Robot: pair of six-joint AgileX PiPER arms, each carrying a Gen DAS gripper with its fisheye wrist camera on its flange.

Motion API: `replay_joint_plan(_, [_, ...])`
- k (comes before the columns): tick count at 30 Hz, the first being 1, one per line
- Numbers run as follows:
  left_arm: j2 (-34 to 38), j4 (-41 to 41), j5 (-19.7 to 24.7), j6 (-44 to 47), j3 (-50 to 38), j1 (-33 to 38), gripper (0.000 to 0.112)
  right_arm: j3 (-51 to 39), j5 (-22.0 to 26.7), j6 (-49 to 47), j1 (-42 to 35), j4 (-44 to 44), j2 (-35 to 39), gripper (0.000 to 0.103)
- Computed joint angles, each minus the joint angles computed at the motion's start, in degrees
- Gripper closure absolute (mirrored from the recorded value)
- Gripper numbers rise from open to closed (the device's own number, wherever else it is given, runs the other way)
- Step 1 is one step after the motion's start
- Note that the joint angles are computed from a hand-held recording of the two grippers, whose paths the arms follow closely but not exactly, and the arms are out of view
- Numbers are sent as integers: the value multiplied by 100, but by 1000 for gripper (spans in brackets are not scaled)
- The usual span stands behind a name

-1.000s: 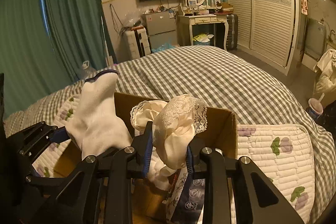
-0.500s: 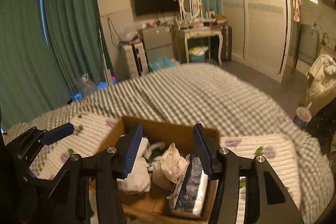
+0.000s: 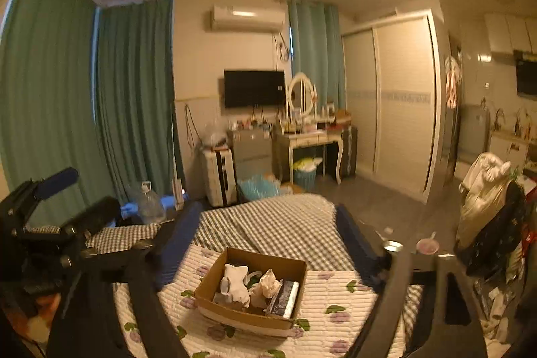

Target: Organize soft objects

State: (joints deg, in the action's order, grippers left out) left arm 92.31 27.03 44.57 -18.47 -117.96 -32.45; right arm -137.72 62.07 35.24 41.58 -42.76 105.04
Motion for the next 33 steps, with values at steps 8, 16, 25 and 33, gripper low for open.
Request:
replay_joint_plan(8, [-1833, 2376, -734, -2649, 2809, -692, 14, 3500, -18, 2277, 1482, -2177, -1931, 0])
replay_joint_plan(16, [-1922, 3896, -1183, -4466, 4586, -629, 14, 6331, -1067, 5206, 1410, -3718, -2477, 0])
replay_joint_plan(25, [-1564, 3849, -1705, -4884, 5253, -195, 14, 6865, -2194, 5884, 417, -3470, -1907, 0])
replay_joint_plan(33, [-1511, 3462, -1879, -4583, 5321, -17, 14, 6716, -2330, 5758, 332, -3311, -1637, 0])
